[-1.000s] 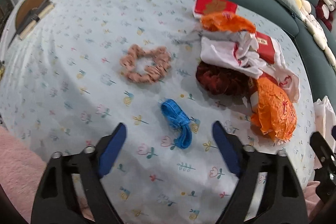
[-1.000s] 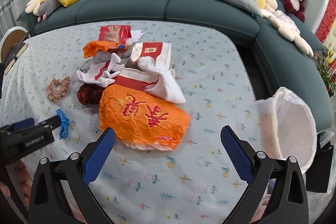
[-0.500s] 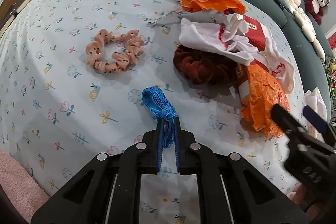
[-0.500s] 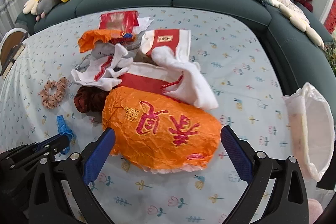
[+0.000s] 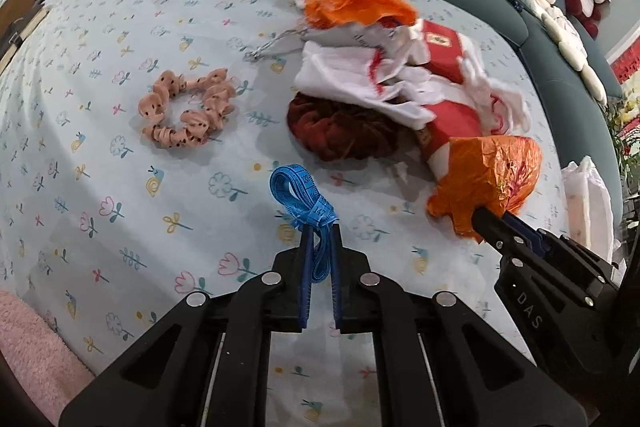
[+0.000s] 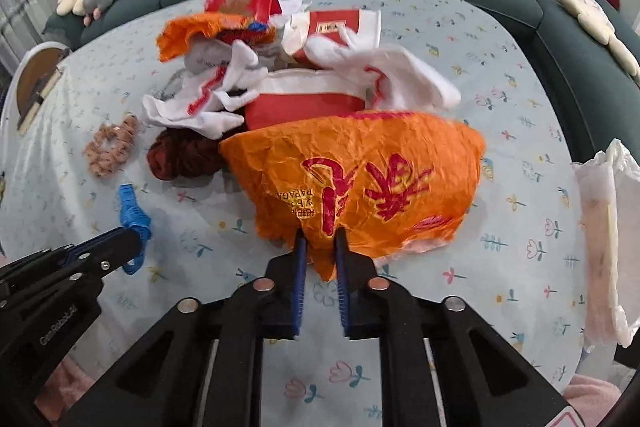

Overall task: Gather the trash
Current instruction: 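Grasp the blue strap with the left tool while the right tool grasps the orange bag, then carry strap and orange bag over the white bin and open both tools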

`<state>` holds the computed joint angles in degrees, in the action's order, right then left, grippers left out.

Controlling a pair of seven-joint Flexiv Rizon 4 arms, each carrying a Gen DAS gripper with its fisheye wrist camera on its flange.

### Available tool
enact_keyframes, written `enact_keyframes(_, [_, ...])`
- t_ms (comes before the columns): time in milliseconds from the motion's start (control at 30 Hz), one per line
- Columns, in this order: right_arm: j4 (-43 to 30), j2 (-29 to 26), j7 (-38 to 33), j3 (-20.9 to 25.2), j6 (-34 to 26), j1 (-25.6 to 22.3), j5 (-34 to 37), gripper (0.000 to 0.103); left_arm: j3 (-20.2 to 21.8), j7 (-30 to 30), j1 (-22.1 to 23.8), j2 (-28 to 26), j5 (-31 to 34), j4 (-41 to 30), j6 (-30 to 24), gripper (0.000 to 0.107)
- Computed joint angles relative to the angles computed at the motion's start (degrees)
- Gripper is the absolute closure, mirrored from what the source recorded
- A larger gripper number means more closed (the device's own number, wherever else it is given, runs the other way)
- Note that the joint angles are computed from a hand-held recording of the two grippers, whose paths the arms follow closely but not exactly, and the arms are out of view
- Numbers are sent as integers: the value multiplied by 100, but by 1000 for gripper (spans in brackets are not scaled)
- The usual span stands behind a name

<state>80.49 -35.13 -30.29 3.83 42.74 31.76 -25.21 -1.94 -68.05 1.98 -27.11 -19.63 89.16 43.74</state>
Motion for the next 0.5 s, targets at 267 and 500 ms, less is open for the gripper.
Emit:
enact_keyframes(267, [683,673,310,-52,468,-23,-339,95,-165,251,-93,379,-285,240,118,99])
enact_keyframes(500, [1297,1321,1016,-140,728,-140,-977,95,-281,556,-281,738,-592,450,190,99])
